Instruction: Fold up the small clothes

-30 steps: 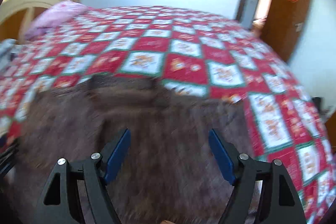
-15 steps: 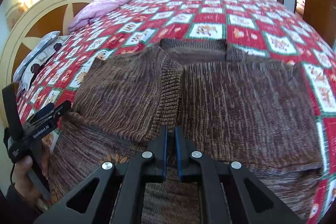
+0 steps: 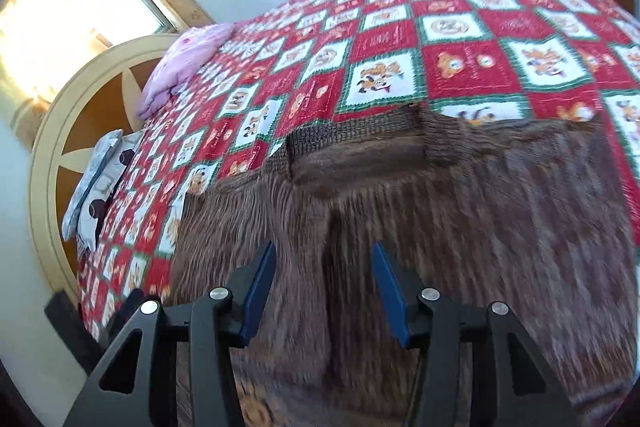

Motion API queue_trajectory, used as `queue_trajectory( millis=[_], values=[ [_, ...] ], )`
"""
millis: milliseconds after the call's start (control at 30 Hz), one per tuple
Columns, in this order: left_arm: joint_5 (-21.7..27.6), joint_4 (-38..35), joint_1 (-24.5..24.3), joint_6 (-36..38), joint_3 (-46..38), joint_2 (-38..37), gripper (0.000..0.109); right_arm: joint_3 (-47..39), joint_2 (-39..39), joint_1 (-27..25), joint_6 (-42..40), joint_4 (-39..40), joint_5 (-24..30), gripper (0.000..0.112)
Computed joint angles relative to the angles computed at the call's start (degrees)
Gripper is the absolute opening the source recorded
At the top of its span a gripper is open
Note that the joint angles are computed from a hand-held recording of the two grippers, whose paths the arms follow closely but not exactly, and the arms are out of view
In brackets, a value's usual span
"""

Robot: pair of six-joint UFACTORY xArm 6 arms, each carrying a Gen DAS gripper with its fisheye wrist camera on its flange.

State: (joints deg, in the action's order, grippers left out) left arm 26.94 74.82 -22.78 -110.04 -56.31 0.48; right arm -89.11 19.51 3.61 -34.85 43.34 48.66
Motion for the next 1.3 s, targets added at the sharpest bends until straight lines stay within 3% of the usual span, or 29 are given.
queue_trajectory(
  millis=[33, 100, 133, 233, 300, 367, 433, 467, 533, 600, 767, 833, 933, 1100, 1300],
  values=[
    [-0.06, -0.71, 0.07, 0.64, -0.20, 0.24, 0.103, -3.08, 2.43, 0.30, 2.34, -0.39, 2.52, 0.050],
    [0.07, -1.12, -0.02, 1.19, -0.26, 0.38, 0.103, -5.54, 4.82, 1.28, 4.03, -1.38, 3.75, 0.030],
    [0.31, -2.04, -0.08, 2.13, -0.46, 0.61, 0.103, -4.05, 4.15, 2.27, 4.29, -2.44, 0.76, 0.009],
    [0.47, -3.59, -0.07, 3.74, -0.67, 0.92, 0.103, 5.93, -2.49, 6.61, -2.58, -5.24, -16.61, 0.004],
    [0.18, -3.28, 0.02, 3.20, -0.40, 0.71, 0.103, 13.89, -8.14, 9.70, -4.46, -14.95, -28.60, 0.004],
    [0.11, -3.26, 0.03, 3.27, -0.38, 0.73, 0.103, 20.99, -10.22, 11.65, -1.87, -26.94, -40.33, 0.005],
    [0.40, -4.09, -0.10, 4.31, -0.66, 0.98, 0.103, 22.51, -8.77, 10.52, 7.11, -38.93, -44.60, 0.011],
    [0.50, -4.54, -0.11, 4.88, -0.84, 1.15, 0.103, 21.28, -7.73, 9.04, 11.17, -43.46, -43.14, 0.024],
    [1.07, -5.28, -0.33, 5.81, -1.11, 1.33, 0.103, 19.20, -6.87, 7.18, 17.52, -45.32, -39.22, 0.041],
    [2.06, -6.93, -0.66, 7.54, -1.73, 1.85, 0.103, 18.61, -7.57, 5.71, 16.70, -37.59, -36.26, 0.041],
    [5.78, -10.20, -2.16, 12.16, -3.37, 3.00, 0.103, 22.57, -13.63, 7.51, -10.64, -8.88, -31.15, 0.041],
    [5.19, -10.39, -1.94, 12.06, -2.99, 2.76, 0.103, 24.02, -15.23, 7.97, -19.59, -5.06, -25.82, 0.041],
    [6.61, -12.01, -2.51, 14.21, -3.80, 3.33, 0.103, 25.26, -13.29, 8.05, -16.71, -10.85, -25.89, 0.041],
    [11.49, -14.24, -4.75, 18.45, -5.72, 4.47, 0.103, 24.45, -13.43, 6.34, -13.13, -10.78, -22.40, 0.041],
    [11.48, -15.96, -4.90, 20.50, -5.80, 4.61, 0.103, 26.26, -14.74, 7.25, -6.28, -20.49, -23.62, 0.041]
  ],
)
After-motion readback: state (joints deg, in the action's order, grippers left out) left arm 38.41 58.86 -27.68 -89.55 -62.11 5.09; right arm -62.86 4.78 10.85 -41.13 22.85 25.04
